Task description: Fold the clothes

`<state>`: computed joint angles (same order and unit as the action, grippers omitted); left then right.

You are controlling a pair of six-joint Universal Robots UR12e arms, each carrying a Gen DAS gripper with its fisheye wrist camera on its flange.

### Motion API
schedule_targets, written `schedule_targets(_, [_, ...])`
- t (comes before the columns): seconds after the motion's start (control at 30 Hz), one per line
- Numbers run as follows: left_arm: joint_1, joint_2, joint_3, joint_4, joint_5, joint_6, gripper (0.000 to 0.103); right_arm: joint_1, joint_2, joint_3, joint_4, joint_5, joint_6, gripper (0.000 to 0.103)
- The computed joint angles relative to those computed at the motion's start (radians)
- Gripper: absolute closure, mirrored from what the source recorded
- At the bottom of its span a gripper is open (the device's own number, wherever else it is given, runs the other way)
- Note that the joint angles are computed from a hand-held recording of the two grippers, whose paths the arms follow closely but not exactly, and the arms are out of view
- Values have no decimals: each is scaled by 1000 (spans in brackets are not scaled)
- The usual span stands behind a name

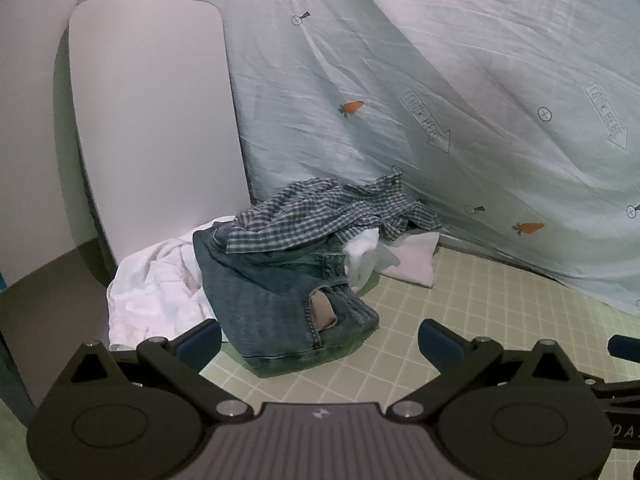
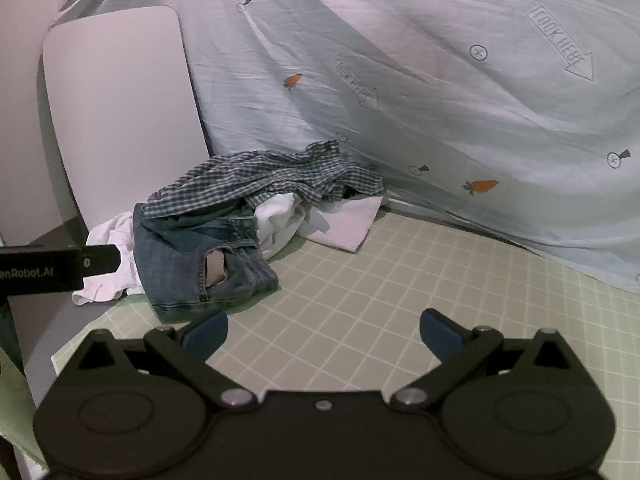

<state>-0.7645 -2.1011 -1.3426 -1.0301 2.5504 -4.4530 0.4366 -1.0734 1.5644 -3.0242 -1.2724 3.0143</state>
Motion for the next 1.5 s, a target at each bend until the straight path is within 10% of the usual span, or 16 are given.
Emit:
schedule_targets(1.1, [13, -5, 8, -32, -47, -18, 0, 5, 12, -18, 39, -20, 8, 0])
schedule_targets(1.5, [72, -1, -13, -33, -178, -50, 0, 22, 93, -146, 133, -75, -9, 0])
